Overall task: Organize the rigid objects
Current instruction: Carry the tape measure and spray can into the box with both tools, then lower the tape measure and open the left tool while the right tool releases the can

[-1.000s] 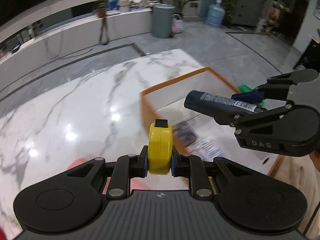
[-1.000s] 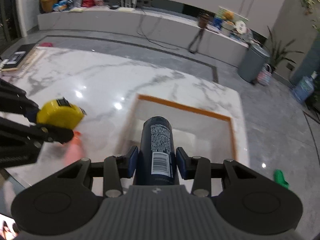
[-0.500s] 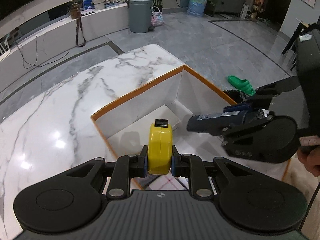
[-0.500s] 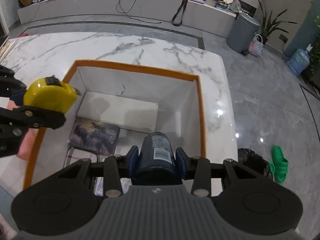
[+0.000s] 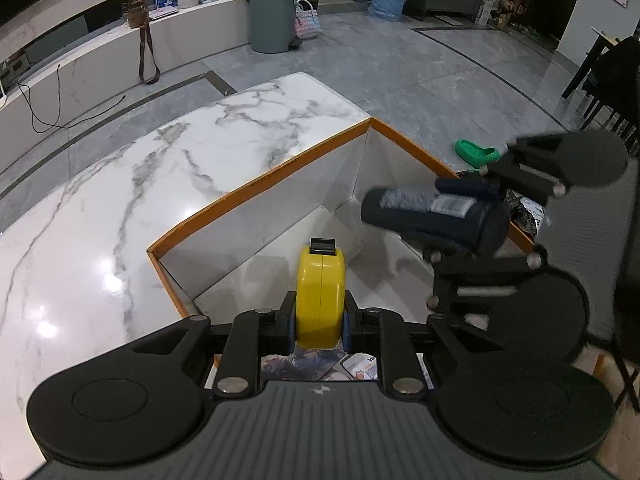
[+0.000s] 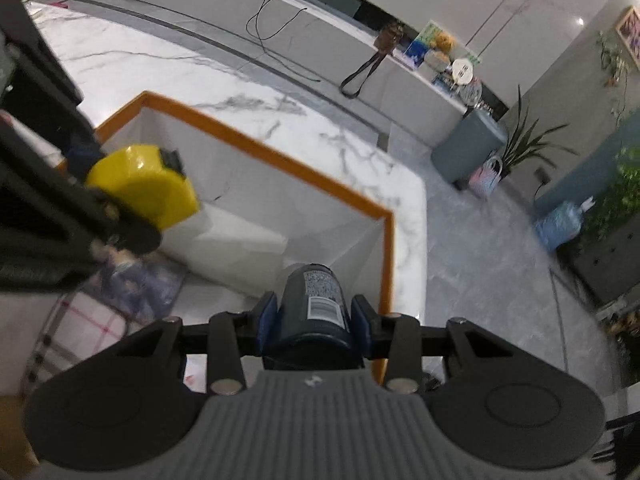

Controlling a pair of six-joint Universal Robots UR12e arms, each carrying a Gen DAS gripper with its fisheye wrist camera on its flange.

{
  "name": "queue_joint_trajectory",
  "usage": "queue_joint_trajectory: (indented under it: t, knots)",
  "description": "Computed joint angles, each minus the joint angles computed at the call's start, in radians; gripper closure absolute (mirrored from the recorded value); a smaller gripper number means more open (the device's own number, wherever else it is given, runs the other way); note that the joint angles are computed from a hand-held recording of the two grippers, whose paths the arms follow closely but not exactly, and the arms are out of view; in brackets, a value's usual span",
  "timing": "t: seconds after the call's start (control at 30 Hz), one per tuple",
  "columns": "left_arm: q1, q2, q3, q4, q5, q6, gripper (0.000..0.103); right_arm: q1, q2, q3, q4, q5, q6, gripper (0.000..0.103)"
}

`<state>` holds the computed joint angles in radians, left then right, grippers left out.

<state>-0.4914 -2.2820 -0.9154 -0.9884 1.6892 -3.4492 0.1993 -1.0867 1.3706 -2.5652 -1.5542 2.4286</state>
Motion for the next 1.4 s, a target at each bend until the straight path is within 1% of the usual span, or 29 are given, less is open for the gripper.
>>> queue_joint_trajectory:
  t: [0.1,0.17,0.23,0.33,0.37,0.43,0.5,0.6,0.77,0.87,0.93,1.17,1.23,1.27,1.4]
  knots:
    - [-0.001,-0.001,0.001,-0.009,0.005,0.000,0.080,-0.009,0.022,-0.026,0.019,0.046,0.014,0.063]
    - [-0.002,-0.002,0.002,-0.016,0.008,0.004,0.080,-0.005,0.037,-0.032,0.005,0.030,0.008,0.063]
    - [-0.001,-0.003,0.003,-0.024,0.006,0.004,0.080,-0.004,0.048,-0.042,0.020,0.037,0.004,0.063]
    - [0.000,-0.005,0.004,-0.025,0.002,0.011,0.080,-0.005,0.059,-0.066,0.093,0.027,0.027,0.063]
    - [0.001,-0.006,0.004,-0.022,-0.001,0.014,0.080,-0.007,0.061,-0.070,0.100,0.027,0.023,0.063]
    - [0.001,-0.009,0.008,-0.019,-0.007,0.019,0.080,-0.007,0.062,-0.068,0.097,0.036,-0.020,0.063]
    - [0.001,-0.013,0.014,-0.018,-0.016,0.025,0.080,-0.004,0.065,-0.074,0.114,0.024,-0.064,0.062]
    - [0.000,-0.019,0.022,-0.028,-0.026,0.023,0.080,-0.005,0.069,-0.085,0.131,0.035,-0.088,0.063]
    - [0.001,-0.033,0.049,-0.077,-0.047,-0.020,0.080,-0.010,0.065,-0.082,0.128,0.050,-0.092,0.063]
    - [0.005,-0.041,0.056,-0.073,-0.079,-0.037,0.080,-0.019,0.052,-0.076,0.151,0.077,-0.100,0.060]
    - [0.009,-0.050,0.066,-0.073,-0.103,-0.059,0.080,-0.022,0.042,-0.066,0.151,0.090,-0.122,0.056]
    - [0.019,-0.090,0.107,-0.075,-0.180,-0.117,0.081,-0.036,0.011,-0.026,0.143,0.135,-0.221,0.055]
    - [0.025,-0.100,0.114,-0.071,-0.213,-0.157,0.081,-0.038,0.014,-0.028,0.138,0.138,-0.235,0.056]
    - [0.026,-0.106,0.119,-0.073,-0.220,-0.163,0.081,-0.035,0.016,-0.023,0.123,0.119,-0.245,0.056]
    - [0.033,-0.112,0.116,-0.075,-0.241,-0.180,0.081,-0.040,0.018,-0.025,0.146,0.127,-0.247,0.055]
